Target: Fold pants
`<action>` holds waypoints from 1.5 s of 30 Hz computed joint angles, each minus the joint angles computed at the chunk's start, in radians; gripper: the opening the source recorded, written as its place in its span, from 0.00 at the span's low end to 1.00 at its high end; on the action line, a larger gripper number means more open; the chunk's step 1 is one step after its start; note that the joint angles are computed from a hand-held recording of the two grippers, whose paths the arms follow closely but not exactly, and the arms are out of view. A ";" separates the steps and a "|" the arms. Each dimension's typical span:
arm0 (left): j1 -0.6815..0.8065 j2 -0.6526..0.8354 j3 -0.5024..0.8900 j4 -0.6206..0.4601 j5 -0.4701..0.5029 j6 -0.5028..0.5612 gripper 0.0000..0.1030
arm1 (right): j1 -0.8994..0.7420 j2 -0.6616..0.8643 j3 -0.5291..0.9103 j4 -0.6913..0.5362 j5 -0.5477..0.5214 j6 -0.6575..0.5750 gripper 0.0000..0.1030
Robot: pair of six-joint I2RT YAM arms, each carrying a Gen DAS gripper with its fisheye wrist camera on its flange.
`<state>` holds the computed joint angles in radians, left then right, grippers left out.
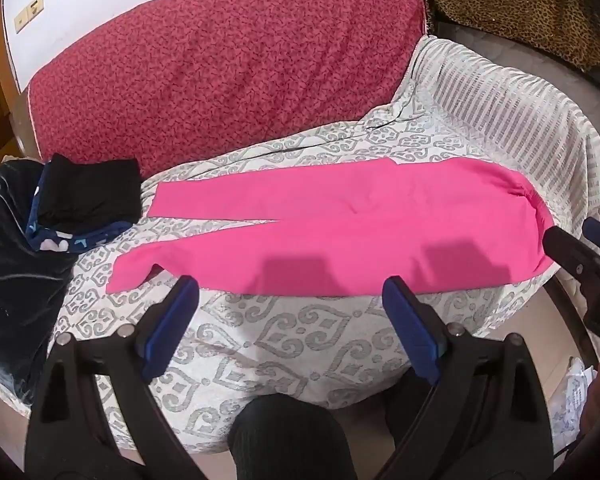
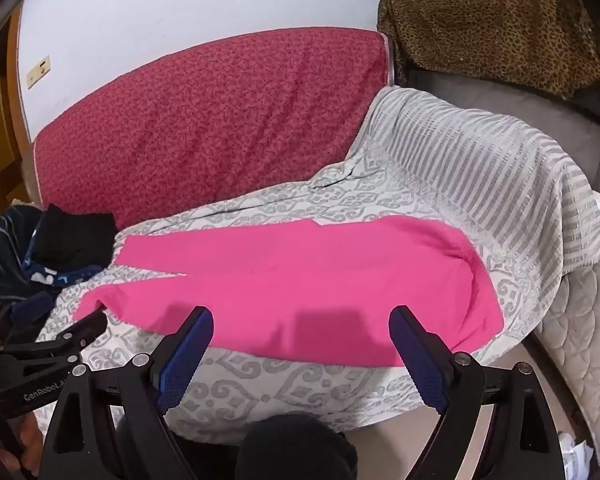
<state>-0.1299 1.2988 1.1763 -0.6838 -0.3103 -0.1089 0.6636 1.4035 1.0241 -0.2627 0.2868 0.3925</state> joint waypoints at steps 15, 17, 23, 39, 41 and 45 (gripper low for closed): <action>0.009 -0.023 -0.042 0.016 0.037 0.004 0.90 | -0.020 0.019 0.006 -0.036 -0.051 0.044 0.89; 0.012 -0.026 -0.047 0.019 0.042 0.006 0.90 | -0.019 0.023 0.008 -0.039 -0.053 0.051 0.89; 0.021 -0.034 -0.060 0.023 0.054 0.010 0.90 | -0.018 0.025 0.007 -0.040 -0.053 0.052 0.89; 0.019 -0.043 -0.064 0.028 0.065 0.025 0.90 | -0.009 0.026 0.014 -0.048 -0.047 0.047 0.89; 0.021 -0.043 -0.064 0.028 0.067 0.025 0.90 | -0.009 0.027 0.016 -0.050 -0.044 0.050 0.89; 0.021 -0.042 -0.064 0.028 0.066 0.027 0.90 | -0.009 0.029 0.019 -0.054 -0.042 0.052 0.89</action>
<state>-0.1085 1.2565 1.1126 -0.6556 -0.2442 -0.0817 0.6545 1.4321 1.0429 -0.3170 0.2446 0.4445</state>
